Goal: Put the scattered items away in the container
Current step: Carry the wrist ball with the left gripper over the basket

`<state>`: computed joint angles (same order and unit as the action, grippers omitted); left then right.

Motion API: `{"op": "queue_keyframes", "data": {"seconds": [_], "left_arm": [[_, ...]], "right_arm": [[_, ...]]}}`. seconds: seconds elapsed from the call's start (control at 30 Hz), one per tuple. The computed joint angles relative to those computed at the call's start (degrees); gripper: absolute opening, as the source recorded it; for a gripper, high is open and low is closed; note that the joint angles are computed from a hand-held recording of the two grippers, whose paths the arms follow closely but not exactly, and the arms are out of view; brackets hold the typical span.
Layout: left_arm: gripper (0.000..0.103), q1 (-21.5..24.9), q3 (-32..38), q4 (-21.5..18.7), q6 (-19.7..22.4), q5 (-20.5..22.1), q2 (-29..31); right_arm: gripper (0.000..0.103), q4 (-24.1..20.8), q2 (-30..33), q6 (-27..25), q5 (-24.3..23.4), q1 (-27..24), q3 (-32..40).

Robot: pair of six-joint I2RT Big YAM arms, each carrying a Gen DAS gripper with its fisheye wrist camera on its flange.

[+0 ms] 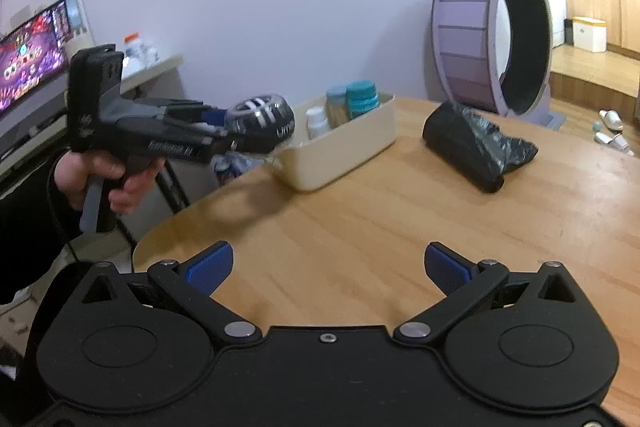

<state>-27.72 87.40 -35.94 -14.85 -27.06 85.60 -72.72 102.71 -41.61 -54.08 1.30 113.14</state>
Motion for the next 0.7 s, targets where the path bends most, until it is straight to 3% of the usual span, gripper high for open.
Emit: {"op": "queue_keyframes", "data": {"seconds": [0.2, 0.47, 0.6, 0.7], "left_arm": [[0.071, 4.17, 8.11, -5.37, 0.92, 2.32, 6.16], [0.071, 7.44, 12.42, -8.06, -0.97, 5.79, 11.70], [0.071, 8.80, 13.26, -8.91, -1.16, 7.04, 13.05], [0.071, 9.25, 14.62, -9.77, -0.65, 7.65, 14.29]], "right_arm": [[0.103, 9.03, -1.23, 7.58, -0.36, 0.61, -2.97], [0.103, 23.09, -2.17, 20.50, 1.26, 1.53, -6.98], [0.103, 25.06, -1.91, 22.32, 1.71, 1.71, -7.13], [0.103, 24.16, -1.24, 22.23, 2.27, 1.95, -6.37]]}}
